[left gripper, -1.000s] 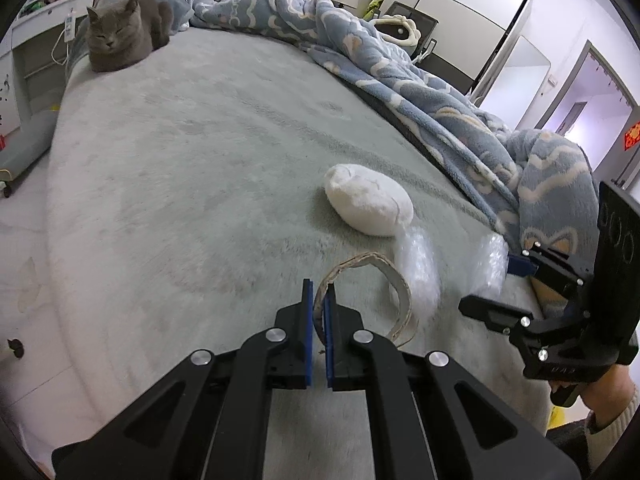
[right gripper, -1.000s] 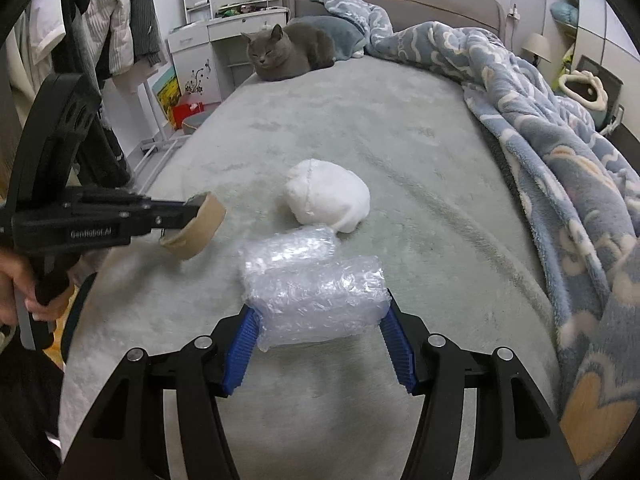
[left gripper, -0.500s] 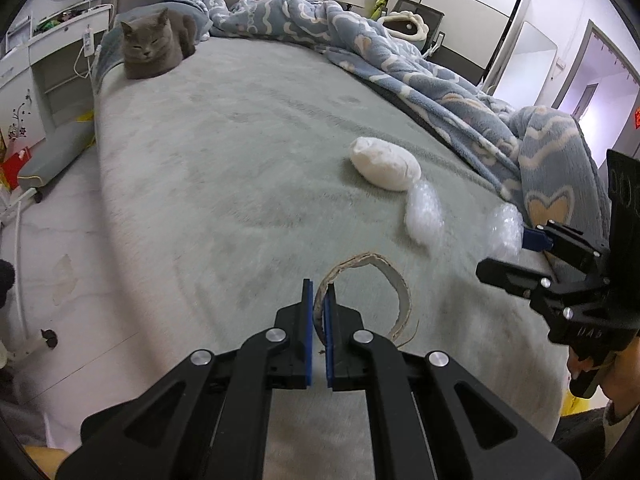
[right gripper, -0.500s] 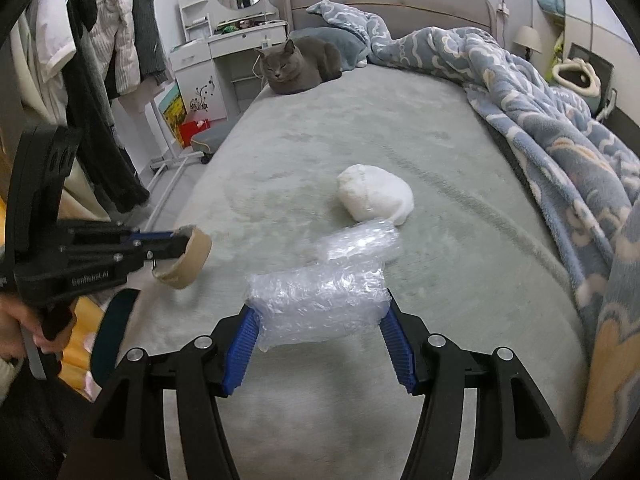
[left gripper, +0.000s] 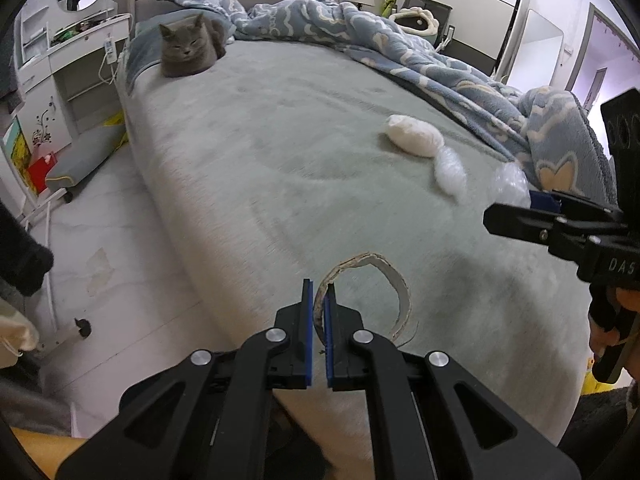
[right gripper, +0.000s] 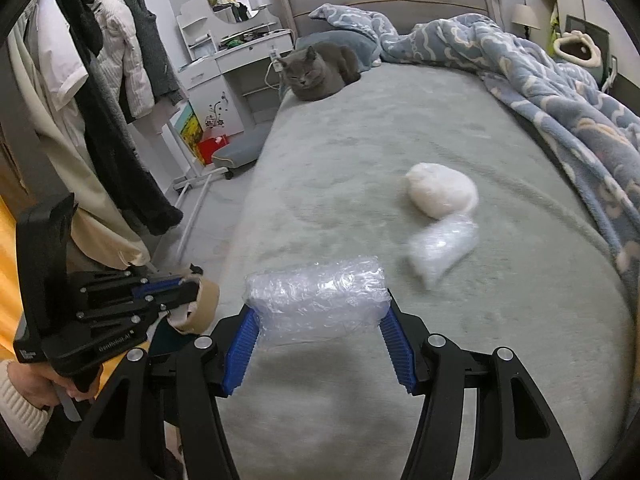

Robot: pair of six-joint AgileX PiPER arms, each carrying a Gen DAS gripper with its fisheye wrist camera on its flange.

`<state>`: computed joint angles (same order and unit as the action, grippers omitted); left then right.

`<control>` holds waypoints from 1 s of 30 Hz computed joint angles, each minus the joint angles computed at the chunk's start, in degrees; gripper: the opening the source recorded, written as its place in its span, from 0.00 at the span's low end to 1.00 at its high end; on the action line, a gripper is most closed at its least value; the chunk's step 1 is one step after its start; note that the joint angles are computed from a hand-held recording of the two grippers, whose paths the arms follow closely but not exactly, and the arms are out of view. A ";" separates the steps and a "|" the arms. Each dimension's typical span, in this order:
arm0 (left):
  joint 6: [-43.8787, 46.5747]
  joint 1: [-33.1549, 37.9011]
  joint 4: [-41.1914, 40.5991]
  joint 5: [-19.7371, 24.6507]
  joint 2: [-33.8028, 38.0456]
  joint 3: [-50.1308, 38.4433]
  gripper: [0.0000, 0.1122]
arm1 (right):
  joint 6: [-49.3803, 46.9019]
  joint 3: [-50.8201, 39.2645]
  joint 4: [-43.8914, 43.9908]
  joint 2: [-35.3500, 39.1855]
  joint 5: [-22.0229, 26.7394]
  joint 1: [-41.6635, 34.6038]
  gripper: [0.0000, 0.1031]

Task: Collect trash
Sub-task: 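Carry the tape roll with the left gripper while the right carries the bubble wrap to the bin, then open the left gripper over the bin to drop the brown tape roll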

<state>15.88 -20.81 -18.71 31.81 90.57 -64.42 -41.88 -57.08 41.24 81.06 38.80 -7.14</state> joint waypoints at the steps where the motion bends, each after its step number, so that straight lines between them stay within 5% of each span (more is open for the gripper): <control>1: 0.36 0.62 0.07 0.13 -0.50 0.69 0.05 | 1.10 0.21 -0.63 -0.22 -0.57 1.11 0.58; 13: 6.95 11.71 -2.49 3.47 -2.68 6.35 0.05 | 13.77 -2.44 -8.73 2.78 -4.86 15.12 0.58; 30: 13.13 25.89 -2.69 13.08 4.08 6.22 0.06 | 26.22 -10.25 -19.29 12.17 -5.98 29.07 0.58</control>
